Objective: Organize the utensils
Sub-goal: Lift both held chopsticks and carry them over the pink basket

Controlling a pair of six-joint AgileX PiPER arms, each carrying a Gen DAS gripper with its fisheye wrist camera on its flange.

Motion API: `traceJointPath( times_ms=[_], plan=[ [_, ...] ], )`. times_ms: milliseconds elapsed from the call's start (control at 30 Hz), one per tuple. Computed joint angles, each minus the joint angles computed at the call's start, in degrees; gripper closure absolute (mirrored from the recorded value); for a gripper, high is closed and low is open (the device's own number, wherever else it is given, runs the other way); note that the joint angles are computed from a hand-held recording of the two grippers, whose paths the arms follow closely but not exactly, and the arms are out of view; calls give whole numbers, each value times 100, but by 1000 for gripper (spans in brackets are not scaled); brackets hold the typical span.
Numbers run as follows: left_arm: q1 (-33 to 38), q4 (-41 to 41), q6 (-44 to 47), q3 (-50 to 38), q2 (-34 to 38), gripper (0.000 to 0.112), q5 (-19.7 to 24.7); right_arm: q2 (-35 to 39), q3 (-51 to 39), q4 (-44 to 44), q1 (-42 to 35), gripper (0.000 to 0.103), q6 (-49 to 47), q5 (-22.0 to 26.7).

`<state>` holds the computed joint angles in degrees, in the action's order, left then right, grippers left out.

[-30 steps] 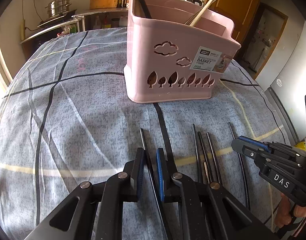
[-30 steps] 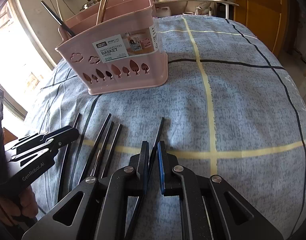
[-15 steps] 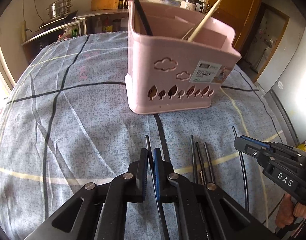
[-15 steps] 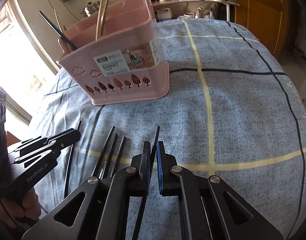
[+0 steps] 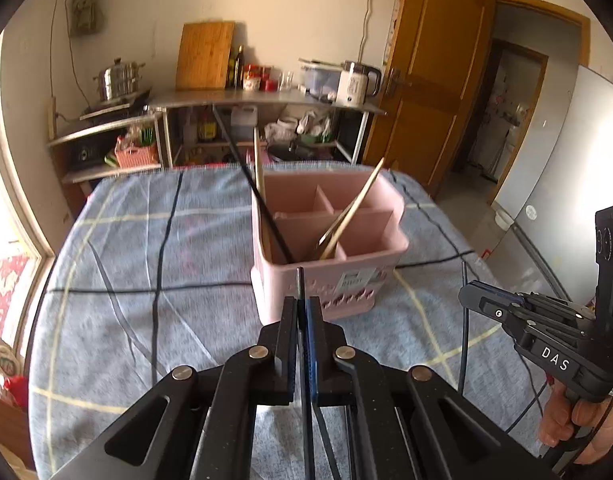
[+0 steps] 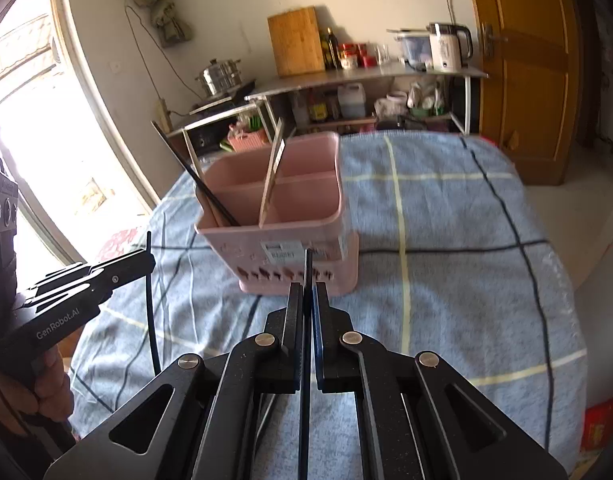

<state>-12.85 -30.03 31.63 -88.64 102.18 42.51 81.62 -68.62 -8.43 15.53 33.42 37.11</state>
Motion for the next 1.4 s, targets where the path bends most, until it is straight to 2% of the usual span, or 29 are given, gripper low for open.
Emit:
traceJointPath(
  times_ms=[367,700,1133,1400],
  plan=[
    [143,-87,-31,-802,-92,109,239,-308,-510,-536,49,99,140,188],
    [250,-237,69,-372,-289,109,255,-542,-355,-692,152,99,242,250],
    [427,-434,105,-676,-441,109,810,-714,-533,-926,250,99,325,362],
    [448,-451,-48,-1320,-345,109,1267,-670,-728,-794,193,99,213,334]
  ],
)
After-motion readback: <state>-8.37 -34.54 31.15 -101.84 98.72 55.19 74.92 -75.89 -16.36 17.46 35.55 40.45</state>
